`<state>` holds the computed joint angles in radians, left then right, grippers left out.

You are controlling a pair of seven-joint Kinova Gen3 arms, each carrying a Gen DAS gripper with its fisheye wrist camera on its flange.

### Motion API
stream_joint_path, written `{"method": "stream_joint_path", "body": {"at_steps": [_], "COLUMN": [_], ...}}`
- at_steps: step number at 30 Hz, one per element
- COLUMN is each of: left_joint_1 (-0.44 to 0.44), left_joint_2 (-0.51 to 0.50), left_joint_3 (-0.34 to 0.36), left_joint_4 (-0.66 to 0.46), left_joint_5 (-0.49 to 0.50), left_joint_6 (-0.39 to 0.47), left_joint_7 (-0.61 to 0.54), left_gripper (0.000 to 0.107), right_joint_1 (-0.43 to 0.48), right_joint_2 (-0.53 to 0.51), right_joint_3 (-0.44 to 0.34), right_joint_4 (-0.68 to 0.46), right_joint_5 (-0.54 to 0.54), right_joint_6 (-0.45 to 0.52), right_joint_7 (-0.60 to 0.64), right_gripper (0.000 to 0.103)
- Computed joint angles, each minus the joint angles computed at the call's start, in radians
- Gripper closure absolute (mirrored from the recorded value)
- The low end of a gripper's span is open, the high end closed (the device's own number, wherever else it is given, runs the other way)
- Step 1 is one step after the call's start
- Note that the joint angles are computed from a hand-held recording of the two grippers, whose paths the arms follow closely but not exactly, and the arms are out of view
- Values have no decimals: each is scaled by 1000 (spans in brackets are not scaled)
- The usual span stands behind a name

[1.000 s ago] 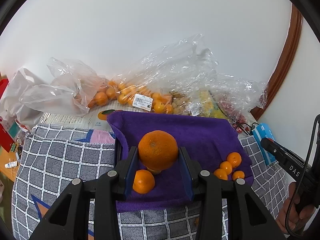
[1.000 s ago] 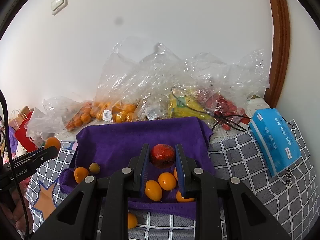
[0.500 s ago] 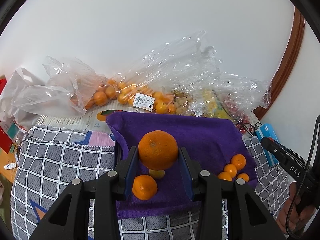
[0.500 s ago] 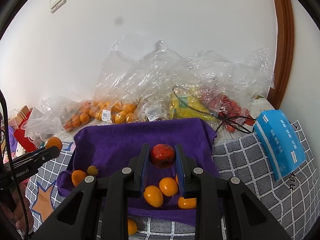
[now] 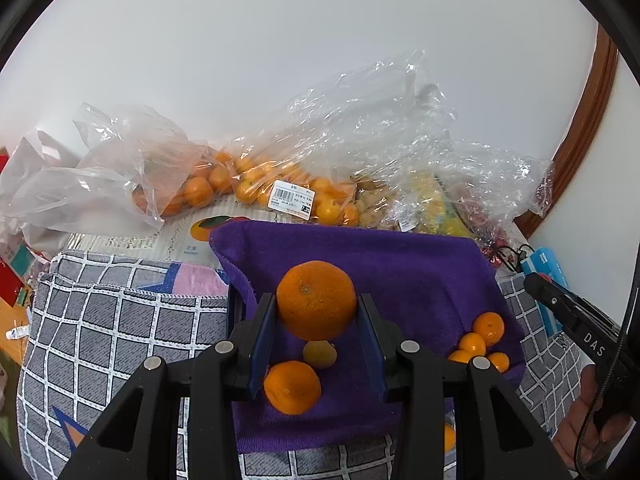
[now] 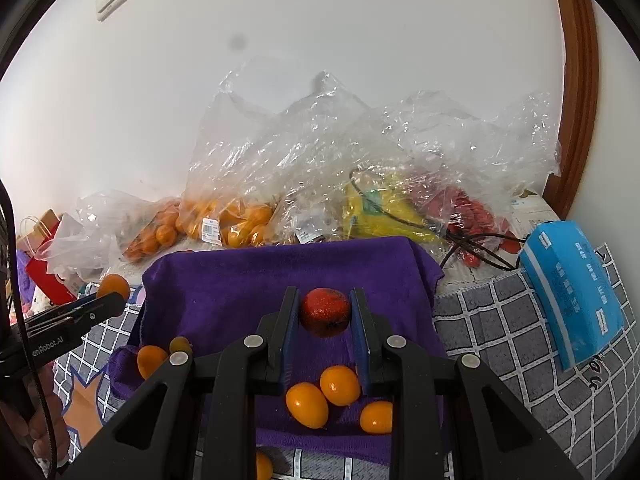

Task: Organize fruits
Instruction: 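Lower both held fruits down onto the purple towel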

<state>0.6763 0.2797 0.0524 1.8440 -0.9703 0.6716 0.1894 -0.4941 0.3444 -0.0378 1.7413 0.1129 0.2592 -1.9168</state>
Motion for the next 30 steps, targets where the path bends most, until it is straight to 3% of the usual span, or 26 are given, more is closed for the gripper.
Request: {"method": "stream_joint_path", "body": {"at_steps": [14, 30], "left_joint_1": [-34, -51], "left_joint_2": [51, 134], "left_joint_3": [-47, -118], "left_joint_4": [-11, -62], "left_joint_5": [65, 236], "left_joint_6": [-76, -162], "left_joint_7": [-54, -259], "left_gripper": [69, 69], "right_joint_1": [13, 38], "right_joint_2": [73, 176], "right_joint_3": [-10, -30], "right_joint_4": [-71, -131], "right_joint_5": [-9, -51], "right_joint_6": [21, 67], "right_joint_7": [34, 95], "right_gripper": [78, 78]}}
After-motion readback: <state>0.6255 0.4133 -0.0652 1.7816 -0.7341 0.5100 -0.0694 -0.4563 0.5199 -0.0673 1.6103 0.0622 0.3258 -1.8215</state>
